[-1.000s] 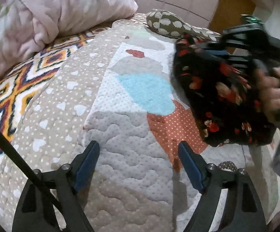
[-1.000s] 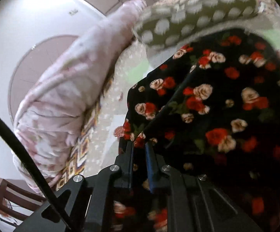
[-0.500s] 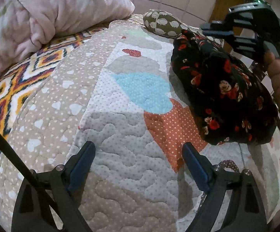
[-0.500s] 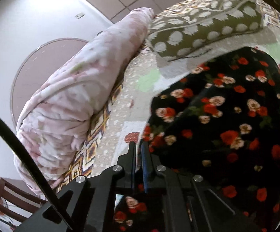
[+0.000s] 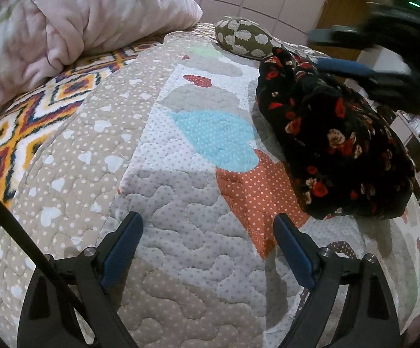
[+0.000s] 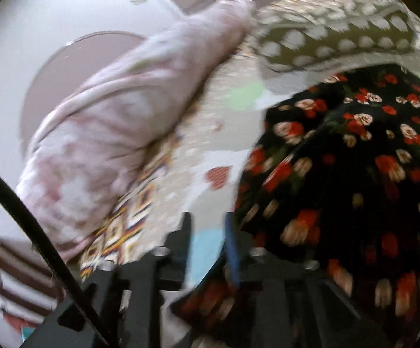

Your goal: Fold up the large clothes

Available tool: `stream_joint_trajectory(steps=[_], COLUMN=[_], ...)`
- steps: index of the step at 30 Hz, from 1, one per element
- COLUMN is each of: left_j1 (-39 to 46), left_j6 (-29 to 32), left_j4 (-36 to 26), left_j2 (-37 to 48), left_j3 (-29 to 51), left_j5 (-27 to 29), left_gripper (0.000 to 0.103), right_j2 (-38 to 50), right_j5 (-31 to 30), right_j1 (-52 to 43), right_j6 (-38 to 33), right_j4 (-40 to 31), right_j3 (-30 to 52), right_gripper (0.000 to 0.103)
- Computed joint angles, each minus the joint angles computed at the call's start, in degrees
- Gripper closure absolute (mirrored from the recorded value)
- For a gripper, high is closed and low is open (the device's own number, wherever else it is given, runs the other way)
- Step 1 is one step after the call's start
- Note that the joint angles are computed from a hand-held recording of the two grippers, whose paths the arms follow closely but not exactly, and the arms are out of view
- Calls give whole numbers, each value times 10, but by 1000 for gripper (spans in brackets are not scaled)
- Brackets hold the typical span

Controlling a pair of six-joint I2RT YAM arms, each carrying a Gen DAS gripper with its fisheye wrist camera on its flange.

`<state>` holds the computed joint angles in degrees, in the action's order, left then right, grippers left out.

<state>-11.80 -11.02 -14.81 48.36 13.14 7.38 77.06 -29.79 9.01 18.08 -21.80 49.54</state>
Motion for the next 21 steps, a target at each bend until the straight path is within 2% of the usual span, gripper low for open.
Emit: stream_joint_trajectory(steps=[2,4,6,9,12,14,16,18,20,21], left_j1=[0,2,3,5,2,-4,-9,-16,-16,-17], left_j6=[-2,-1,-2,-2,-3,-4,-3,-5,-3,-3], left_j4=[0,-1,1,2,3,6,7,10,11,13], left_j2=[-1,-3,-3,-5,-4,1,5,10,12,14], left_j3=[0,-1,-1,-3,-4,-2,-2,-1,-1,-1], left_j5=[0,2,4,6,2,-4,-9,-16,-17,-18], left_gripper=[13,13,13,13,13,11,11,10,10,10], right_j2=[-58,-74,-67,-67,-152,-233,-265,-253,-181,-161], right_j5=[-12,-16,8,-38,-102,-144,-174,-188,-175,-157], right_j1=[12,26,38,7,-53,-130,-211,-305,-361,-375], right_j6=[-20,-34,-40,-28,-49,-100,-156,-230,-291,-308], right_j4=[-13,-15,3,51,-17,-95,-155,-204,-211,-204], right_j3=[-43,-81,-123,-184,-192,-186,-175,-163,-164,-168], right_gripper=[68,68,70,74,71,71,66,59,77,102])
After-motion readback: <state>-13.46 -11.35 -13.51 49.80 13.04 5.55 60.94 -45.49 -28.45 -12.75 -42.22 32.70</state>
